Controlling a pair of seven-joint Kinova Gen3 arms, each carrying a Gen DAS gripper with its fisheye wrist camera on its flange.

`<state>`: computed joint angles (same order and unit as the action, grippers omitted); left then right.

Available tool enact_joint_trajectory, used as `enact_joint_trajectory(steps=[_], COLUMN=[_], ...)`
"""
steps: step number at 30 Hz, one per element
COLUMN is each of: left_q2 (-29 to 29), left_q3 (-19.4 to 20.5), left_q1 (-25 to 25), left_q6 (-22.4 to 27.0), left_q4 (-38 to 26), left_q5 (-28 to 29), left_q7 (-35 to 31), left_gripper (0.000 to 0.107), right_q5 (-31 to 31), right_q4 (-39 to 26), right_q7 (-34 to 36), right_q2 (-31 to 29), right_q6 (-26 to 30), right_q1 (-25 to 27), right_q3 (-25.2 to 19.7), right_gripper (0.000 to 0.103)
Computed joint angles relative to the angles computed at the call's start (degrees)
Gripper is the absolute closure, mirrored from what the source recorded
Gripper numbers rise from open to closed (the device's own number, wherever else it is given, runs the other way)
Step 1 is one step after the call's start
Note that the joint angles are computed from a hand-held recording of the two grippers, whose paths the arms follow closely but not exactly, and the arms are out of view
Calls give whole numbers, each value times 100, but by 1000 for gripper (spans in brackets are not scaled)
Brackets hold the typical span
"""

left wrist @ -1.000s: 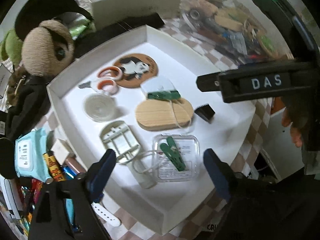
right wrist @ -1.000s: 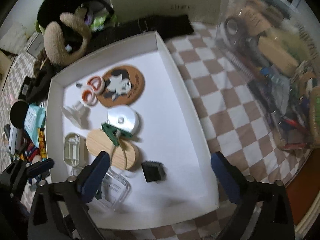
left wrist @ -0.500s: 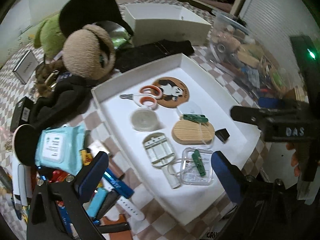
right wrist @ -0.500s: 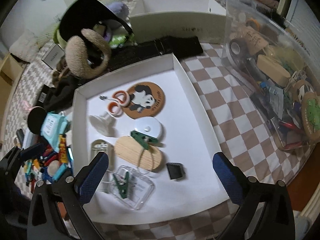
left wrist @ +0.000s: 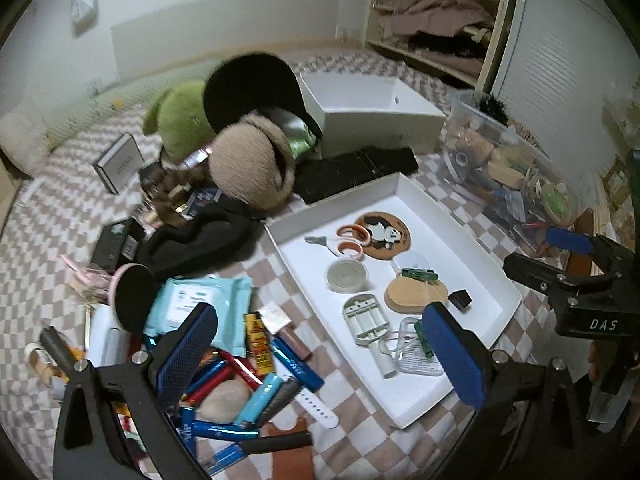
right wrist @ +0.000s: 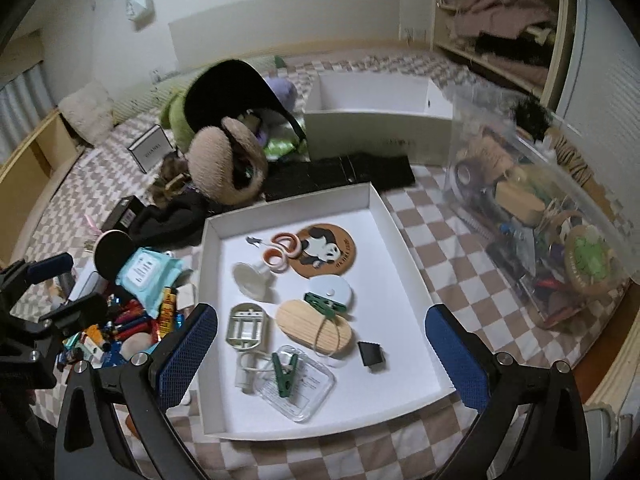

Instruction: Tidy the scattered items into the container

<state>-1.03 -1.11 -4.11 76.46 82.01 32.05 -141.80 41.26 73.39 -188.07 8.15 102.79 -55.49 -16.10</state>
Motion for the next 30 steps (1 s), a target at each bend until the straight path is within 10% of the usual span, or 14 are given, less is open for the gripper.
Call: enact_joint_trajectory(steps=[30], left_q2=[-1201], left_q3=[-1156], left_q1=[-418], left_q6=[-553], left_q4=[1289], left_q5=[1035], left_q7=[-1492], left_gripper=[5], right_q5=[1525], right_q4=[-637], right_q7=[209], right_q2=[828], right_q6=[817], right_q1=[-1695], right_q3=[314], right_gripper=[0])
